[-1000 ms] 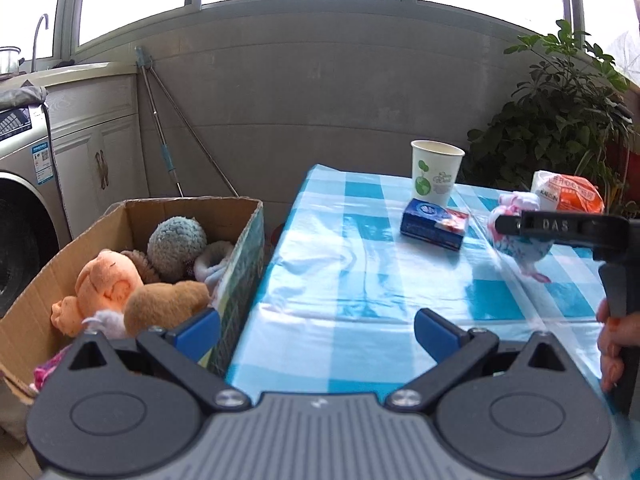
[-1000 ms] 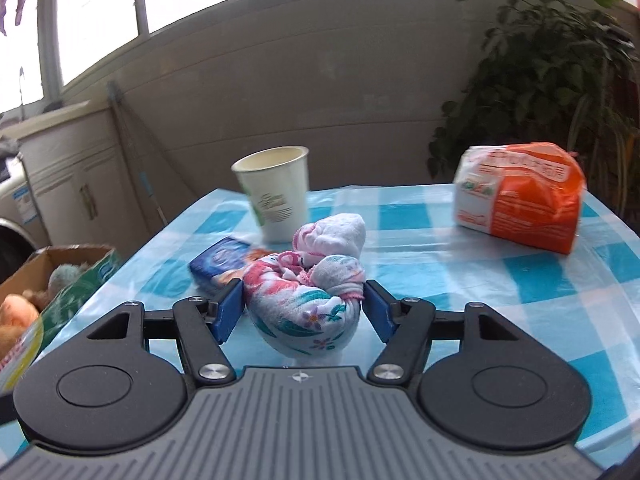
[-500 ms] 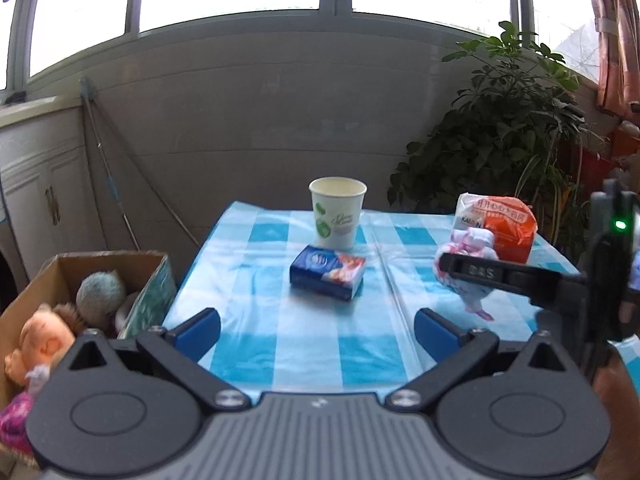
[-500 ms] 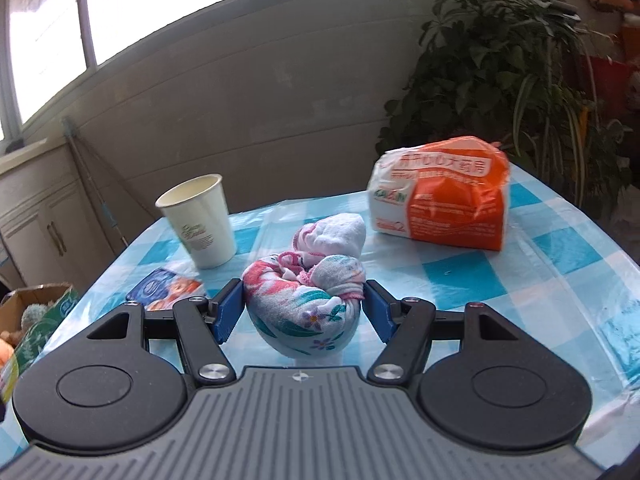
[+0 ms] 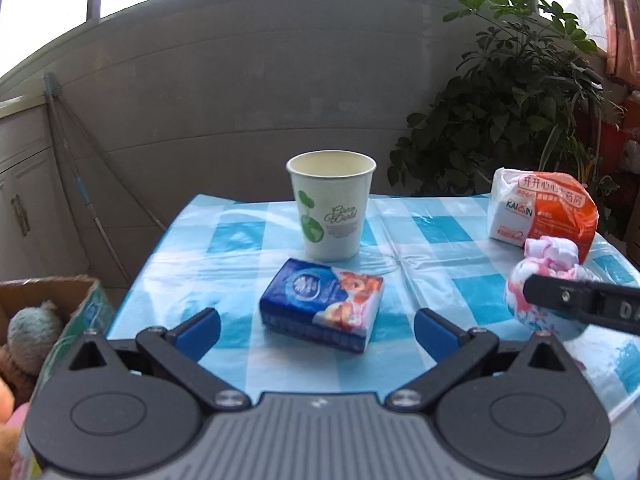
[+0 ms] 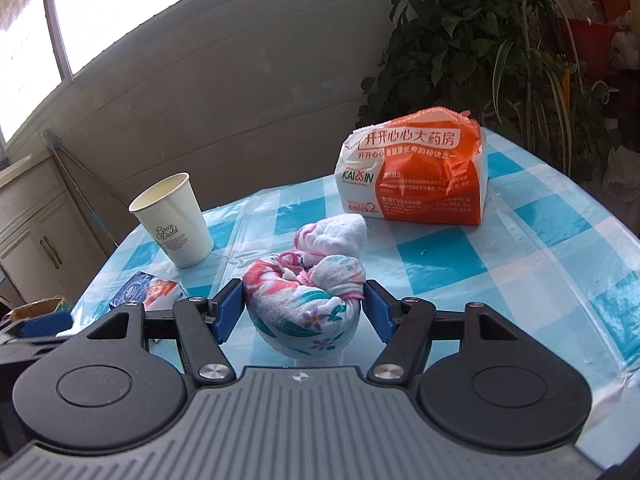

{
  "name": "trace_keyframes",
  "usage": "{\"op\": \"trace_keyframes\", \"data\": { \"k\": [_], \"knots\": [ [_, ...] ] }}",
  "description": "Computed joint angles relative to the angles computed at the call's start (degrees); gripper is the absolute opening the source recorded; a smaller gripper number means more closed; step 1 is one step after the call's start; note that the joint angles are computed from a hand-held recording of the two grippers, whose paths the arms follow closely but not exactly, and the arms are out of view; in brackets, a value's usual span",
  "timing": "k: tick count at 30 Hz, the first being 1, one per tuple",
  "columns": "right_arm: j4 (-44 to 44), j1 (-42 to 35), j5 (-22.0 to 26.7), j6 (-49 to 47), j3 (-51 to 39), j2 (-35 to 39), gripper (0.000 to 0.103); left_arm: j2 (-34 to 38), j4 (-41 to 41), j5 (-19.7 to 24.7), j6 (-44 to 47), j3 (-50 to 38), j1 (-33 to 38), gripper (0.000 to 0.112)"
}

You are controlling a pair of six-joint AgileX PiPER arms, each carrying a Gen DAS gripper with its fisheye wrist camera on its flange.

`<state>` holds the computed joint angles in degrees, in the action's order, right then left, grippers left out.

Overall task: Organize soft objects
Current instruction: 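Close the right tool on the floral cloth bundle while the left tool grasps the blue tissue pack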

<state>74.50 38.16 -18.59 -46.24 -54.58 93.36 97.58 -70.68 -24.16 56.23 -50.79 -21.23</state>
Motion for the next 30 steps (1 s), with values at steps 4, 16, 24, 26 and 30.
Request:
{"op": "trace_keyframes", "data": {
  "k": [4,16,24,26,30],
  "knots": [
    [0.64,-0.16,0.97,-0.48,-0.27,0.18,0.081,2.99,6.73,4.41,-1.94,-3.29,2.68,0.102],
    [2.83,0.69,1.52,-4.35,-1.31,0.98,0.081,8.66,-2.04,10.03,11.59,-9.94,6.80,0.094],
    [-1.49,-0.73,5.48,0.59,-1.27,1.29,0.081,8.07,3.23,12.72,3.99,-9.27,7.87,0.080],
    [-0.30,-0.52,5.07,-0.85,-1.34,1.36,0.081,7.73,2.37,12.05,4.28,-8.75,7.49,0.080],
    [-0.34,-0.44,5.49,-1.64,-1.65,1.69,0.081,6.37,2.06,10.21,3.03,-6.53,6.57,0.080]
  ]
}}
